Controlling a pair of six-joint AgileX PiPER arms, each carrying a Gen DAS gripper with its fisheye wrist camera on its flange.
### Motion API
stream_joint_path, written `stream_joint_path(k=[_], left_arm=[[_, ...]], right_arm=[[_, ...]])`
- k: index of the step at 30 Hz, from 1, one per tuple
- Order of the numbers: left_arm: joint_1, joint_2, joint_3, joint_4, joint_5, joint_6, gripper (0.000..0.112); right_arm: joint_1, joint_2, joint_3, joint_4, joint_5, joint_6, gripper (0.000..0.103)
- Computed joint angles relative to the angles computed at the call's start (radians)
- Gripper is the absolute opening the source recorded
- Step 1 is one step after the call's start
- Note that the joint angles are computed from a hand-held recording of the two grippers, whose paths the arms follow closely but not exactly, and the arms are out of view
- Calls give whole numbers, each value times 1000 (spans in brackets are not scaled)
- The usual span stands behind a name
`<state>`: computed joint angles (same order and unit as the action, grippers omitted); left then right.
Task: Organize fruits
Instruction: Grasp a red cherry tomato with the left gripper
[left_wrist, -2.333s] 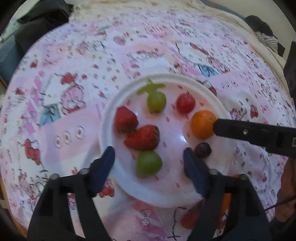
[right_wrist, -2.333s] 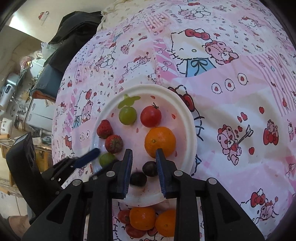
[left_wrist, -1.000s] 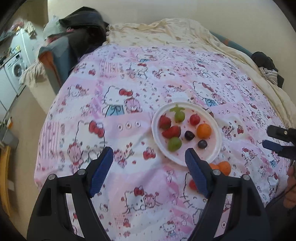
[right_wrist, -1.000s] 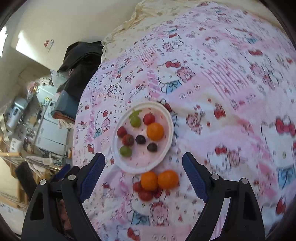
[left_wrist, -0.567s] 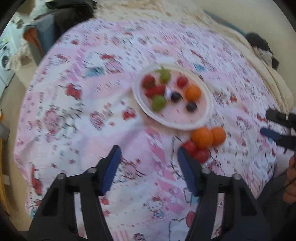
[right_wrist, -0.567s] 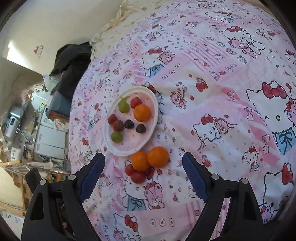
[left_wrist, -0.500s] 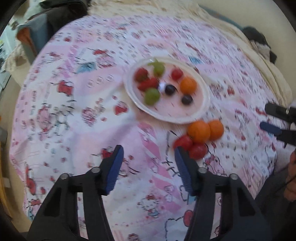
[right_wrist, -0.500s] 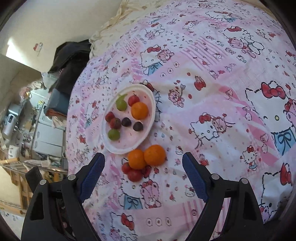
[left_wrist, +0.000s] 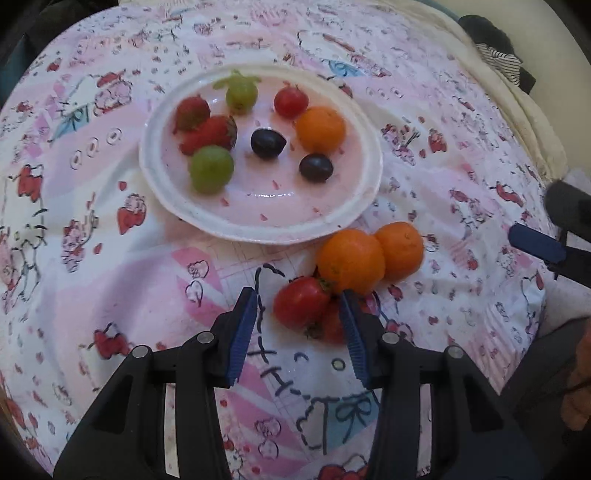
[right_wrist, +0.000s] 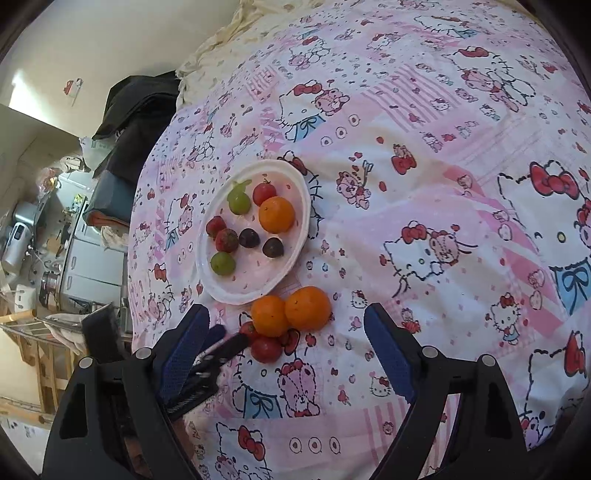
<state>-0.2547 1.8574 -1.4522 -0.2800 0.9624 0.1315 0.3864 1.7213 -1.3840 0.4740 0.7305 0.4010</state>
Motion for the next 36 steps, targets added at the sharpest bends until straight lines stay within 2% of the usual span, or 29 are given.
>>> stream_joint_path(k=[4,5,7,13,14,16,21,26,28,29,30,36], left_arm=[[60,69,-59,-128,74,86,40],[80,83,-71,-170,101,112,34],[114,100,-80,-228,139,132,30],[125,55,-39,-236,120,149,25],[132,43,-32,-242,115,150,19],[156,17,-22,-253,123,139,18],[187,-24,-1,-184,128,95,12],[197,-35,17,-163,95,67,13],[209,-27,16,-173,96,45,22],[209,-21,14,-161,94,17,34],[214,-21,16,-162,94,12,38],[183,-6,29,-179,78,1,38]], right_arm=[[13,23,-31,-16,16,-2,88],[15,26,-35,-21,18,1,88],[13,31,-36,-18,20,-2,88],[7,34,-34,-5,18,-3,88],[9,34,-36,-8,19,-2,88],[10,34,-37,-10,20,-1,88],[10,38,-40,-4,22,7,88],[22,49,-56,-24,31,23,88],[27,51,-58,-31,34,26,88],[28,52,-58,-34,35,27,88],[27,53,-58,-37,36,28,88],[24,56,-62,-36,40,27,88]])
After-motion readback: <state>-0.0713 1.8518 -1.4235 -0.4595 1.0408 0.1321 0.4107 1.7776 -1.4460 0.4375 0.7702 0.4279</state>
